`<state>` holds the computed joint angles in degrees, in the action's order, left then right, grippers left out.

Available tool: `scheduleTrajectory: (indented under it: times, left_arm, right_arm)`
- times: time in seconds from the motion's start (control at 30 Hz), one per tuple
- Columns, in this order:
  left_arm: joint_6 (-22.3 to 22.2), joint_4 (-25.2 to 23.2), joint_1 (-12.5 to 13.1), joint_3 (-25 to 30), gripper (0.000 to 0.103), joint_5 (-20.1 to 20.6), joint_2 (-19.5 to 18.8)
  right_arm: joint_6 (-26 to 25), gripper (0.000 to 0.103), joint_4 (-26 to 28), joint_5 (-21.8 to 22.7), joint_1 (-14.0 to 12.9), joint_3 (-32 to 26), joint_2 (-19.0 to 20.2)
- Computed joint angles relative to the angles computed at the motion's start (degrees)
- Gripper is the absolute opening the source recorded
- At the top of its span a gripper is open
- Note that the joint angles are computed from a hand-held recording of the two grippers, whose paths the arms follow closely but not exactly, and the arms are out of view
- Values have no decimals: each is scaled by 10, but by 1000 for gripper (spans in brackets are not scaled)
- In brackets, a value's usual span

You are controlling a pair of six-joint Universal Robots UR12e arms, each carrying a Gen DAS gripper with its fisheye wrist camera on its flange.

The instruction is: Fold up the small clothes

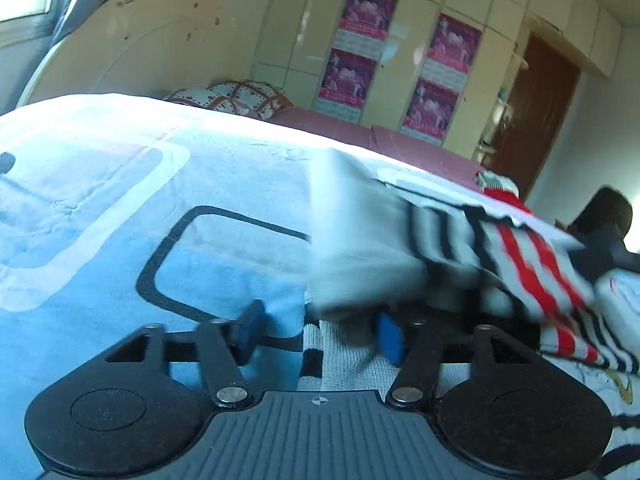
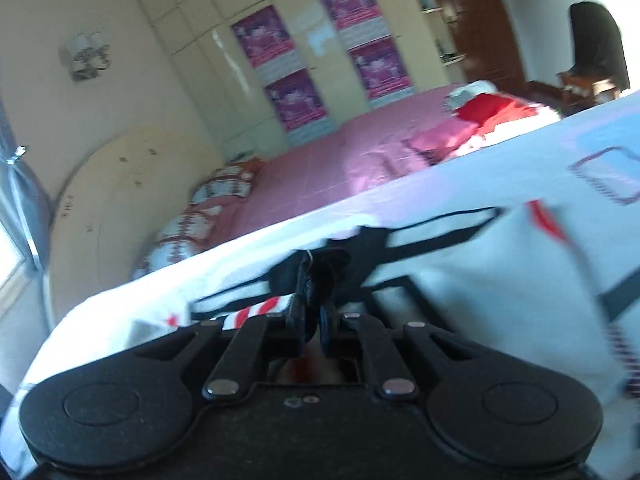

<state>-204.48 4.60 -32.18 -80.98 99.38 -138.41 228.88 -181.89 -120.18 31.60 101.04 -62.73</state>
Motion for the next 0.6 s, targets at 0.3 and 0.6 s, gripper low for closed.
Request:
scheduleTrajectory:
  times: [0.3,0.6]
  left_arm:
    - [2,-8,2,6,40,-2,-3]
    - [-23,-4,15,0,40,-39,-3]
  right_arm:
    - [20,8,16,-30,0,26,-13]
    - [13,8,26,-29,-1,39,-14]
